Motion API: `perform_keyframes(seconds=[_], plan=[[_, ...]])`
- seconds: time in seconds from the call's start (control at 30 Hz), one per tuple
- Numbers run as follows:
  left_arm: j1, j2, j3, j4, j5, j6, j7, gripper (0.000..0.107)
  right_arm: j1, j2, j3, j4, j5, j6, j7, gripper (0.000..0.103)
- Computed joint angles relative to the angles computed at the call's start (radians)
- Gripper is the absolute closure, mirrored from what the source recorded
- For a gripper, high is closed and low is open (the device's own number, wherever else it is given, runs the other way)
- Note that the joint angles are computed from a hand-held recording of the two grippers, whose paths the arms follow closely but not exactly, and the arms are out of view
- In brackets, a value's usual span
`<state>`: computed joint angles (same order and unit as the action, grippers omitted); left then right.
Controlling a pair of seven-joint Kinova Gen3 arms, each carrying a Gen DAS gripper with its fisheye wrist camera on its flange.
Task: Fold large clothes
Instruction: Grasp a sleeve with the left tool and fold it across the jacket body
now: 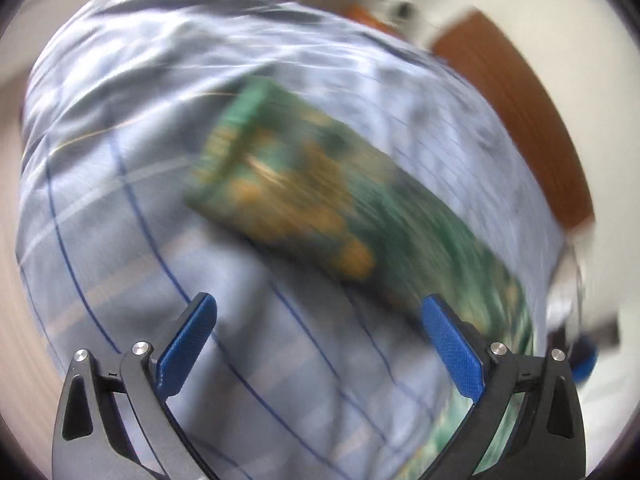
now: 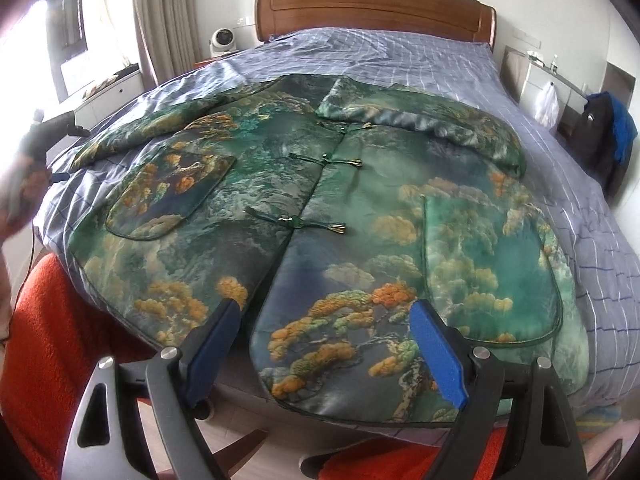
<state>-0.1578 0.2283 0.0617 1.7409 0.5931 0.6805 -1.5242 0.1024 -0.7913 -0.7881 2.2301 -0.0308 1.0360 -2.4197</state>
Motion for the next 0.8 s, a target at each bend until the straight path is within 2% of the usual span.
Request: perform_keyframes(seconds=[0.1,0.17,0.23,0.3,0.4,0.5,0.57,0.67,0.8], plan=[[-0.036,0.078,-0.007,-0.045,0.050,0.035,0.014,0.006,-0.003,0.016,-0.003,0.001,-0.009,-0.011,0.002,0.017],[-0.002,0.091,-0.029,-0.059,0.050,0.006,0.044,0.009,-0.001,0.029,-0.012,-0.001,-0.009,-0.013,0.000,0.017],[0.089,0.103,-0.091,-0.108,-0.015,0.006,0.100,0.036,-0.002,0.039,-0.021,-0.006,-0.007,-0.011,-0.002,0.017],[0.181,0.125,-0.177,-0.169,-0.096,0.046,0.153,0.088,-0.003,0.042,-0.029,-0.009,-0.004,-0.010,-0.007,0.017],[0.320,0.114,-0.284,-0.249,-0.218,0.084,0.227,0.097,-0.009,0.037,-0.033,-0.010,-0.004,-0.008,-0.016,0.017],[0.459,0.061,-0.327,-0.325,-0.340,0.065,0.244,0.097,-0.016,0.018,-0.029,-0.005,-0.003,-0.005,-0.020,0.017],[0.552,0.036,-0.314,-0.412,-0.422,0.064,0.212,0.097,-0.018,0.005,-0.026,0.004,-0.005,-0.009,-0.019,0.017],[0.691,0.049,-0.292,-0.540,-0.544,0.061,0.186,0.097,-0.024,-0.009,-0.006,0.025,-0.015,-0.033,-0.016,0.017],[0.868,0.137,-0.212,-0.721,-0.706,0.068,0.152,0.097,-0.028,-0.042,0.029,0.037,-0.016,-0.034,-0.013,0.017]])
